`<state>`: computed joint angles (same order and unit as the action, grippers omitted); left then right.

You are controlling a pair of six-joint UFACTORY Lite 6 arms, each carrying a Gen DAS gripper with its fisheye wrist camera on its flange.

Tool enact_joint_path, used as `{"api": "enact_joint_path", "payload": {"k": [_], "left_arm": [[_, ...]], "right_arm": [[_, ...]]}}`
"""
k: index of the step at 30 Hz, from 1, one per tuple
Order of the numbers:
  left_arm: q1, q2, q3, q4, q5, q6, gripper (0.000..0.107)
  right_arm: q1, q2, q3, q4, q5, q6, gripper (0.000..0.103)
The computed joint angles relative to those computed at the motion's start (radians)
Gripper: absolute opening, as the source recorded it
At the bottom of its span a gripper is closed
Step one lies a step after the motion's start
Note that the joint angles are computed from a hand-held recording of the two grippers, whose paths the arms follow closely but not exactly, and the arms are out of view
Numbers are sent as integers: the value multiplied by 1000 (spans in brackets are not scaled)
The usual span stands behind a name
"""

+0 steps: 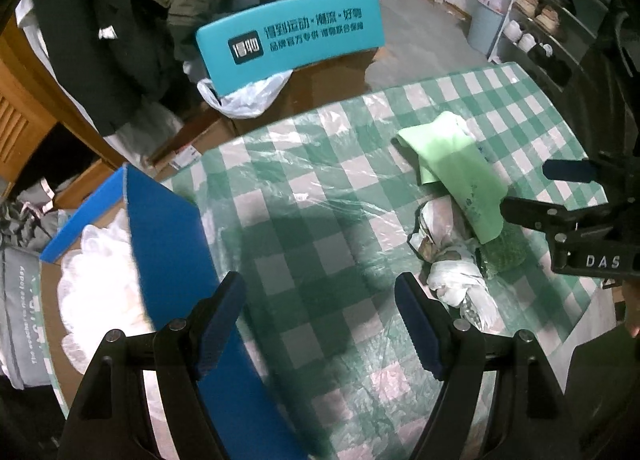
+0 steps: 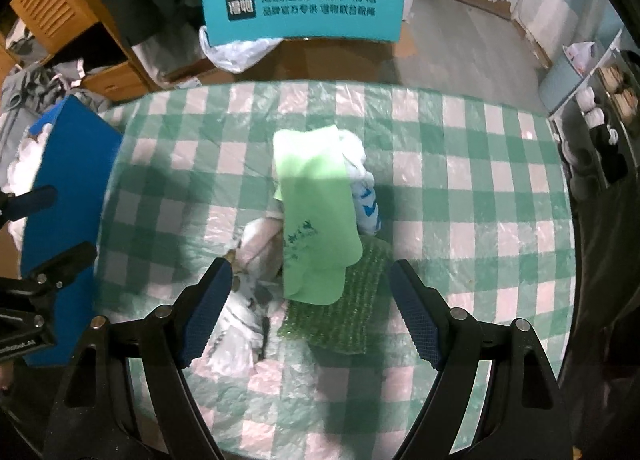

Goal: Organize soft objects
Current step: 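Move both tools back from the box toward the remaining items on the table, then grasp the light green sock with right tool while left tool grasps the grey-white cloth bundle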

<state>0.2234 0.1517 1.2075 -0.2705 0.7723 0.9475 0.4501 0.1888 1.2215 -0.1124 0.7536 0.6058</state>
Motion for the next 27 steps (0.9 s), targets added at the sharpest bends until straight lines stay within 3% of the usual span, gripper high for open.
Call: {"api": "enact_joint_path", "payload": {"k": [5,20,23,25,27], "left_arm": [[-42,35,-15,46,-41,-61,78],[-104,150,20,108,-75,-161,78],[-104,163,28,111,-68,-163,78],[-102,171,36,110,-62,-163,78],[-101,177,43,109,-57,-162,78]], "right_arm": [[-7,52,-13,6,-44,-5,81],[-37,208,20,7,-109,-20,61],[-40,230,31,17,-108,-37,50],[-44,233,29,13,-108,-35,32],[-47,235,32,20,-108,-44,23]]}}
